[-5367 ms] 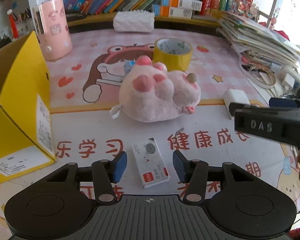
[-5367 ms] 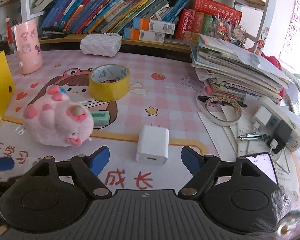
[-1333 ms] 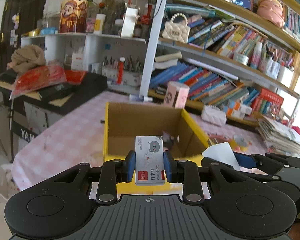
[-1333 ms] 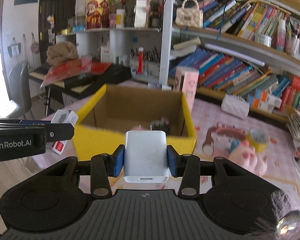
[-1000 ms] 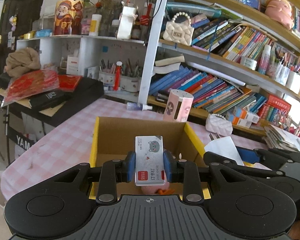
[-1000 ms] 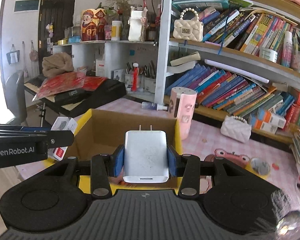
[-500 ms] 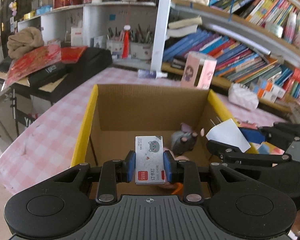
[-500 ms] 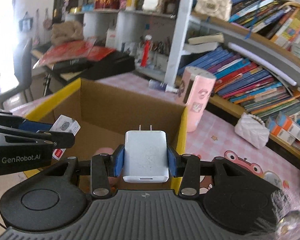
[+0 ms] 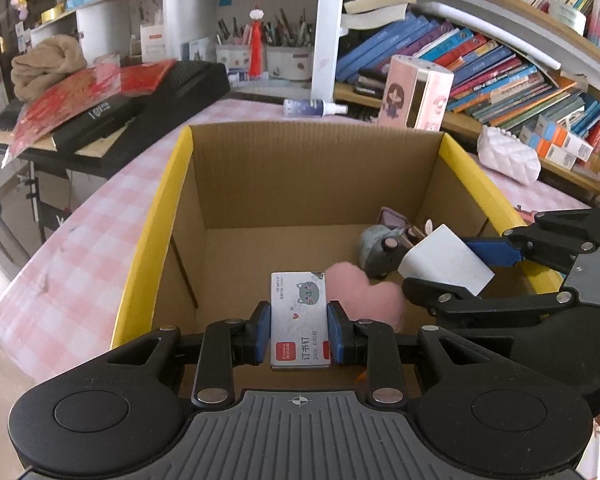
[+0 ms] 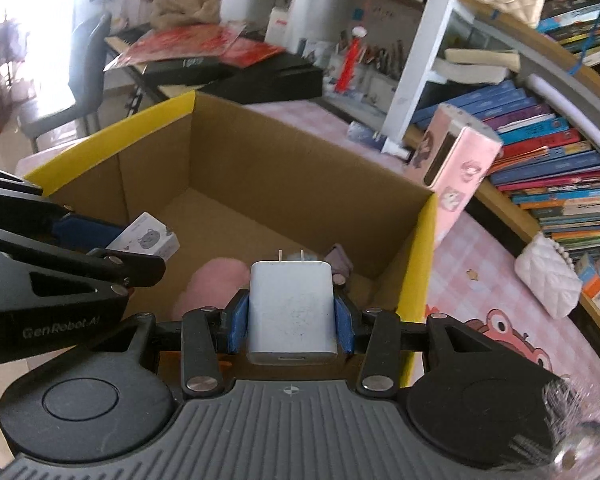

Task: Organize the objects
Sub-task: 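Open the left tool to drop the card box while the right tool drops the charger into the box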

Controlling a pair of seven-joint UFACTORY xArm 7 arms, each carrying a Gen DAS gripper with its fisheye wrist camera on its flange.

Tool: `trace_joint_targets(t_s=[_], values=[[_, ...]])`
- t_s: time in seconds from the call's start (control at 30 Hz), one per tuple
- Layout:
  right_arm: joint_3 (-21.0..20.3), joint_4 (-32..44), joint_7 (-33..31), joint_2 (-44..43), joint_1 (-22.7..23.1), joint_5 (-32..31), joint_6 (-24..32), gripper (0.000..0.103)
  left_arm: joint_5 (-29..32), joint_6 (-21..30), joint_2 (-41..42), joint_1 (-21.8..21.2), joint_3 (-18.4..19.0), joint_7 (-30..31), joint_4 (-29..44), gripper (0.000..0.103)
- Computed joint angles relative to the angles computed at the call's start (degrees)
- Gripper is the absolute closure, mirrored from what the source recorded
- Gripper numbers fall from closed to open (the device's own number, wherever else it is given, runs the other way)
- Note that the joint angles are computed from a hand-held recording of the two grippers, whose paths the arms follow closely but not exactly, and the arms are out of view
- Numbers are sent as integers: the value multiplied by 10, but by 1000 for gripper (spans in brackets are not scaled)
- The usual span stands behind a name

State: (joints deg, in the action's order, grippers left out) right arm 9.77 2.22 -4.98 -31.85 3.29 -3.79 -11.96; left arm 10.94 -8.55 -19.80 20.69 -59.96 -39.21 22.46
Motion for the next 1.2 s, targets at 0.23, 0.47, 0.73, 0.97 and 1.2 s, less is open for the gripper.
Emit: trace_joint_targets(t_s=[0.23, 0.47, 0.73, 0.97, 1.2], values=[[11, 11, -17, 18, -14, -9, 3, 62, 11, 10, 6, 15, -16, -4, 5, 75], [11, 16, -31, 21, -16, -11, 9, 62, 22, 14, 7, 25, -25, -13, 9, 74], [14, 17, -32, 21, -17, -9, 11, 62, 32, 16, 8, 29, -27, -21, 11, 74], [14, 16, -31, 20, -17, -9, 11, 62, 34, 12, 7, 31, -28, -25, 9, 74], [7, 13, -27, 16, -15, -4, 7, 63, 14, -6, -10, 12, -15, -22, -7, 74]])
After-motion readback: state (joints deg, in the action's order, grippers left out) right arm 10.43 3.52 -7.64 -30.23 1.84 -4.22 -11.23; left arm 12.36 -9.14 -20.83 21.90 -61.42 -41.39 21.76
